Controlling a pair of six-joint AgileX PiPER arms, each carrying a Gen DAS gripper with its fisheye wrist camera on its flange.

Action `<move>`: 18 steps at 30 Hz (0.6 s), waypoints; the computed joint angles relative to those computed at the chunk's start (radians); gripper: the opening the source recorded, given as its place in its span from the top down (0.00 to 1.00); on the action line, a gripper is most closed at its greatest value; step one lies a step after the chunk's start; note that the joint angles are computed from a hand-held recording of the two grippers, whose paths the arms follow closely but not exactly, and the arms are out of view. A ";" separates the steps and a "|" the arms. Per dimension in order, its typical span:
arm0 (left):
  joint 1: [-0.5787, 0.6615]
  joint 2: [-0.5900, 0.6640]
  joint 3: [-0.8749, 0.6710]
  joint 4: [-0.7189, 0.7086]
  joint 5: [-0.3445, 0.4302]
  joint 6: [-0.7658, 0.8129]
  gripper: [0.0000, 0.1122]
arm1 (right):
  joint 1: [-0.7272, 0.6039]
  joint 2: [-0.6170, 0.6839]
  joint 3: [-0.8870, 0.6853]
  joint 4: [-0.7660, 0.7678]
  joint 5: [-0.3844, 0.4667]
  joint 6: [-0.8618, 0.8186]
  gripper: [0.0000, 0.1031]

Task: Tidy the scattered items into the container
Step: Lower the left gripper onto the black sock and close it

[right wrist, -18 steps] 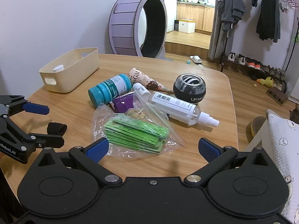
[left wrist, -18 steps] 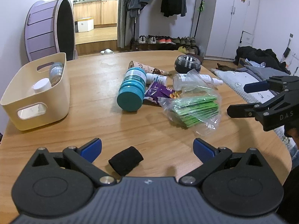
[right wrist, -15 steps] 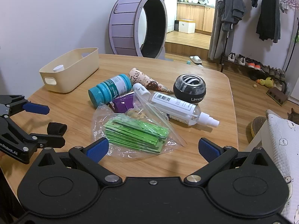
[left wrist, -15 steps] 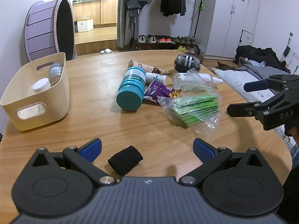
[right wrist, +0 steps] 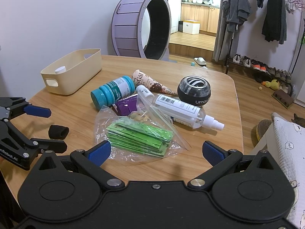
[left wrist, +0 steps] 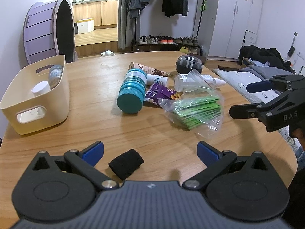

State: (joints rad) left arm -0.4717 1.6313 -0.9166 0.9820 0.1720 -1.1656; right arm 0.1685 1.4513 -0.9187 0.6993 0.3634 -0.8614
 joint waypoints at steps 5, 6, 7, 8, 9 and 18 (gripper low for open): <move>-0.002 -0.004 0.001 -0.008 0.004 0.009 0.08 | -0.001 0.000 0.001 0.002 0.000 -0.004 0.00; -0.002 -0.005 0.001 -0.008 0.005 0.010 0.08 | -0.002 0.001 0.000 0.004 0.001 -0.005 0.00; -0.004 0.003 -0.004 0.006 0.006 -0.004 0.08 | -0.003 0.001 0.000 0.005 0.002 -0.006 0.00; -0.005 0.003 -0.004 0.006 0.007 -0.005 0.08 | -0.003 0.001 0.000 0.006 0.003 -0.008 0.00; -0.006 0.004 -0.004 0.007 0.008 -0.005 0.08 | -0.004 0.000 0.000 0.007 0.003 -0.008 0.00; -0.008 0.002 -0.003 0.037 0.009 -0.036 0.08 | 0.003 0.000 -0.001 -0.012 0.000 0.013 0.00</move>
